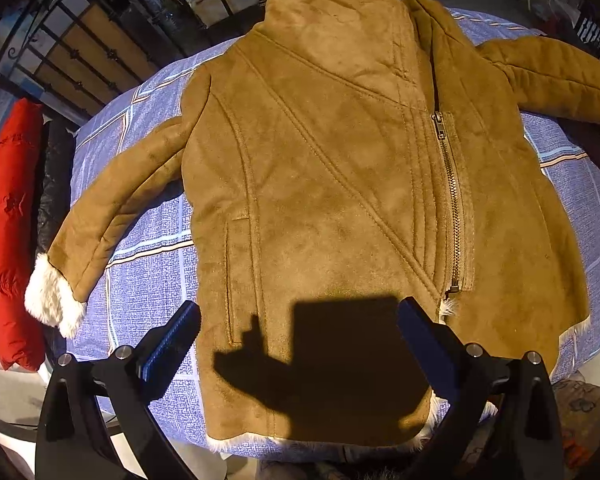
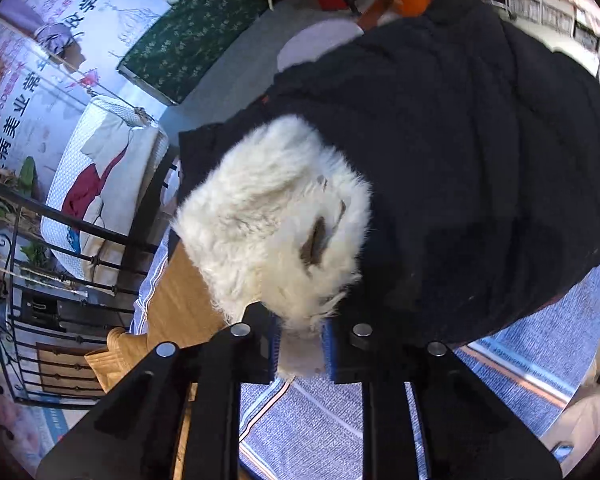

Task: Fold large clothes
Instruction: 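Grasp the fleece cuff with the right tool and fold the sleeve across the jacket front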

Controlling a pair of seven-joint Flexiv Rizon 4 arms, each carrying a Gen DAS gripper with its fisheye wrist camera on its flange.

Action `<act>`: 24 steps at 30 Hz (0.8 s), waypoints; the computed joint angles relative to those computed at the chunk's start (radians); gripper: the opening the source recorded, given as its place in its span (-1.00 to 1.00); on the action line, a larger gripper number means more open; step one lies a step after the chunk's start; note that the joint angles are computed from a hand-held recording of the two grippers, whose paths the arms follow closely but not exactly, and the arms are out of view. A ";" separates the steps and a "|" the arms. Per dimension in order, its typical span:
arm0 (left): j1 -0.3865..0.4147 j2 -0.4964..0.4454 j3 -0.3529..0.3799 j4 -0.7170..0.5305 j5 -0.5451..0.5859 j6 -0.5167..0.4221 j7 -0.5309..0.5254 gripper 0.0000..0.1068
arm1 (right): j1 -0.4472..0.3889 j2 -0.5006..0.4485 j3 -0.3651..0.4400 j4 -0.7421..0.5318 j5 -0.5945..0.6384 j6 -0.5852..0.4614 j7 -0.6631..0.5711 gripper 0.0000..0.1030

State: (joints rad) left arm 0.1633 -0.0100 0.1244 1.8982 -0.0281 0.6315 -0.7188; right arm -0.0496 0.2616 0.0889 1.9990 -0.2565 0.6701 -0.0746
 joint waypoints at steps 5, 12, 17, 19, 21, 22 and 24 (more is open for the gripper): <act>0.007 -0.011 0.001 -0.009 -0.021 0.000 0.000 0.82 | 0.019 -0.015 0.015 -0.073 -0.067 -0.065 -0.051 -0.74; 0.025 -0.036 0.009 -0.030 -0.046 -0.006 -0.017 0.82 | 0.114 -0.145 0.042 -0.303 -0.223 -0.161 -0.251 -0.75; 0.051 -0.075 0.019 -0.075 -0.054 -0.005 -0.067 0.82 | 0.244 -0.346 0.041 -0.565 -0.257 -0.128 -0.476 -0.76; 0.064 -0.092 0.024 -0.096 -0.058 -0.003 -0.090 0.82 | 0.308 -0.450 0.042 -0.699 -0.231 -0.134 -0.583 -0.76; 0.079 -0.110 0.031 -0.121 -0.058 0.003 -0.118 0.82 | 0.380 -0.564 0.046 -0.841 -0.213 -0.163 -0.730 -0.77; 0.087 -0.121 0.035 -0.136 -0.057 0.003 -0.135 0.82 | 0.415 -0.615 0.047 -0.901 -0.215 -0.175 -0.795 -0.77; 0.104 -0.138 0.043 -0.159 -0.055 0.005 -0.162 0.82 | 0.465 -0.705 0.056 -1.022 -0.170 -0.200 -0.894 -0.77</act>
State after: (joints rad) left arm 0.2673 -0.1475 0.1671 1.7388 -0.0828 0.6366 -0.8809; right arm 0.4159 -0.4433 0.1454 0.9770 -0.4269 0.4705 -0.9683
